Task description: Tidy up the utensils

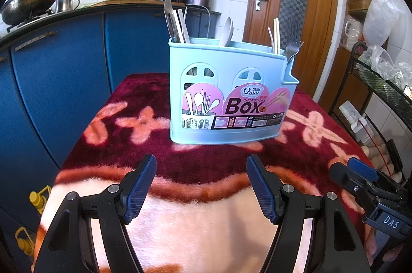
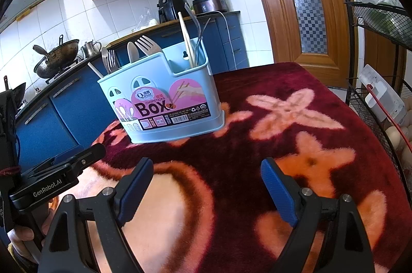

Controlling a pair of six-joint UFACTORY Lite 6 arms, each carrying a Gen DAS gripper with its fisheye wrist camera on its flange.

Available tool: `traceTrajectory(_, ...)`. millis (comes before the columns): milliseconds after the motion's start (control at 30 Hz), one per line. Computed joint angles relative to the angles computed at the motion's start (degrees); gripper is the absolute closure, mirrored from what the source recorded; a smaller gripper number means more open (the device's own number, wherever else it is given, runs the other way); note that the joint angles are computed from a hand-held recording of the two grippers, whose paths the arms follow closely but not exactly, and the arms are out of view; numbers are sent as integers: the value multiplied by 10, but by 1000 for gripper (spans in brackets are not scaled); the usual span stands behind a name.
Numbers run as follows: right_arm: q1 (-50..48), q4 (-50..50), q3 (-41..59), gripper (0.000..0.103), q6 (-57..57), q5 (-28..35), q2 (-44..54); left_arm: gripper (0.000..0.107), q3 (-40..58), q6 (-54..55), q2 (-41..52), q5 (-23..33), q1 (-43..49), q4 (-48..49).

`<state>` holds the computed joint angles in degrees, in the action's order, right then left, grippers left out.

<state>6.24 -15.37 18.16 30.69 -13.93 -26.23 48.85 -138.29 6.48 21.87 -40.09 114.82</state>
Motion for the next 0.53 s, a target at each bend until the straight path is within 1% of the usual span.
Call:
traceTrajectory(267,-2,-5,2,16,4,1,3,33,1,1,3,-1,2,-1)
traceTrajectory(367,-2,21,8,16,-22,14,5,33,4,9,8,-4,3,-8)
traceTrajectory(533,-56,-126,24,16,104,20,22,33,4,-11,13,-21,17,13)
